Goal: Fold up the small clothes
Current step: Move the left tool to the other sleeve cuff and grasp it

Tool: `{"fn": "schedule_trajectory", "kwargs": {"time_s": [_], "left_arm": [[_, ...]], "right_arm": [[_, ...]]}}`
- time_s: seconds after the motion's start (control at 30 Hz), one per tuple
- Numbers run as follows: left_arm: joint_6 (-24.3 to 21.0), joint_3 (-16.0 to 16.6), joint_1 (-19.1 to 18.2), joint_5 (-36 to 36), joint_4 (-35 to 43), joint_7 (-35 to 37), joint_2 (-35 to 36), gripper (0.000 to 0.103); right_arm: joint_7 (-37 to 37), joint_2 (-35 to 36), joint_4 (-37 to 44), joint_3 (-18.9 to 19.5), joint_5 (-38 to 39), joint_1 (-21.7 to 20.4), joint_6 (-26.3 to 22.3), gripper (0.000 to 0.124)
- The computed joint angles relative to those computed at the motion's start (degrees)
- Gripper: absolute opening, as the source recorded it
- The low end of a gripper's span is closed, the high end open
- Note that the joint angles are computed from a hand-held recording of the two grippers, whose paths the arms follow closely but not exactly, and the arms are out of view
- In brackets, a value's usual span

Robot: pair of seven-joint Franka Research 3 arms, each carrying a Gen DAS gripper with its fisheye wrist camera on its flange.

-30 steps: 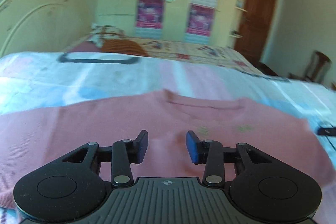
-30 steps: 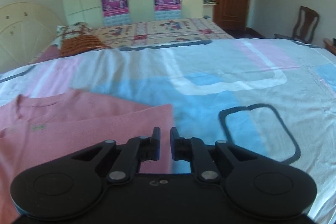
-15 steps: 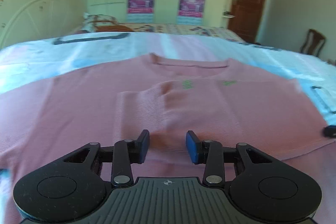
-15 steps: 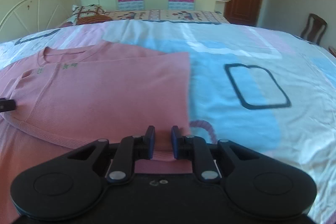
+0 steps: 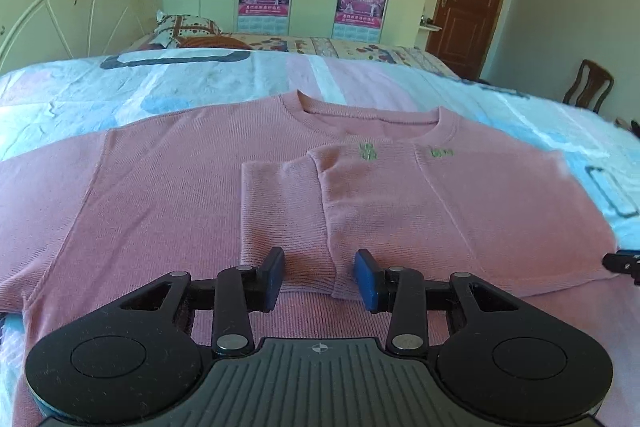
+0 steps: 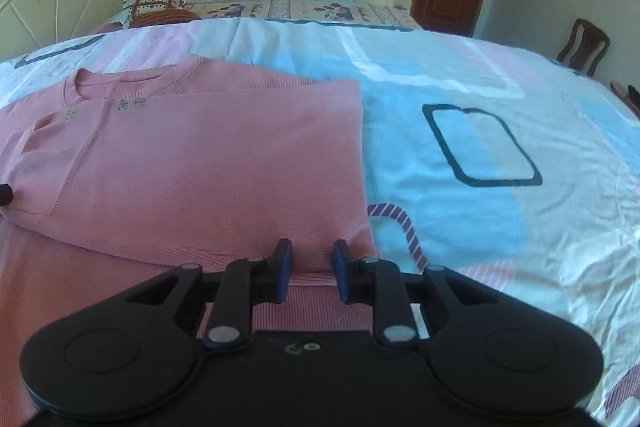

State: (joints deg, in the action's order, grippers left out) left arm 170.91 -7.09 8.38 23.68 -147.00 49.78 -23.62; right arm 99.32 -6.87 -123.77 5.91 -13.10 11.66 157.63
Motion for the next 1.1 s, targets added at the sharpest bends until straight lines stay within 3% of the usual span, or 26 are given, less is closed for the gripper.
{"fn": "schedule_trajectory", "kwargs": {"time_s": [0.07,0.23,0.27,0.3,0.33,0.43,0.5,0.57,0.63,0.7,0.83,0.97,1.0,1.03,1.07,1.1], "left_arm": [[0.4,-0.8,2.6,1.1,-1.9,-1.9,-2.9,0.039],[-2.4,2.2,8.5,0.9,-9.1,-4.4,-13.6,0.041],[-3.7,2.3,11.4,1.4,-10.9,-5.2,-16.4,0.047],[-5.1,1.9,14.7,2.2,-12.3,-6.2,-18.8,0.071],[-5.8,2.1,17.9,3.2,-13.9,-6.9,-21.2,0.083],[-7.0,6.5,24.3,3.9,-17.0,-6.3,-25.3,0.083],[-6.0,9.8,28.0,3.1,-18.2,-6.0,-25.7,0.082],[-4.0,13.1,30.9,1.1,-19.0,-5.9,-24.6,0.077],[-1.4,17.0,31.5,-2.2,-19.6,-4.9,-22.7,0.06],[3.4,19.4,32.3,-4.9,-20.5,-4.7,-19.8,0.057],[11.7,19.8,33.6,-8.7,-20.3,-4.2,-14.1,0.056],[18.1,21.7,31.4,-13.1,-18.6,-3.5,-8.2,0.055],[19.2,22.1,30.8,-14.2,-18.5,-3.4,-7.3,0.05],[19.3,21.4,31.1,-15.1,-18.2,-3.1,-6.7,0.038],[18.1,22.1,30.7,-13.7,-17.4,-3.0,-6.2,0.025],[16.2,24.8,28.4,-15.4,-16.6,-0.4,-6.7,0.004]], "right_arm": [[-1.8,-0.9,-0.6,-0.6,4.3,1.0,1.6,0.023],[-1.9,-1.1,-0.3,0.3,8.7,1.9,3.3,0.028],[-2.0,-0.8,0.0,0.4,9.7,2.2,3.4,0.037],[-1.5,-0.4,0.4,0.7,10.1,2.4,3.7,0.049],[-1.5,0.0,0.6,0.9,10.8,2.9,4.7,0.051],[-3.2,1.7,2.1,1.2,13.9,4.7,5.6,0.046],[-3.3,3.1,3.6,1.3,15.3,5.7,5.1,0.036],[-2.4,4.3,4.7,1.6,14.9,6.5,5.1,0.035],[-1.2,5.4,6.0,1.7,14.4,7.3,4.3,0.029],[1.4,6.4,7.4,1.7,12.8,8.0,3.0,0.026],[3.3,7.4,8.5,1.4,11.4,9.3,2.3,0.026],[4.9,7.7,8.9,1.2,9.6,10.2,2.1,0.027],[5.2,7.6,8.9,1.2,9.4,10.3,2.1,0.027],[5.7,7.6,8.9,1.1,9.0,10.4,2.2,0.027],[6.0,7.5,8.8,1.0,8.8,10.4,2.2,0.027],[6.2,7.4,8.7,1.0,8.7,10.4,2.2,0.027]]}}
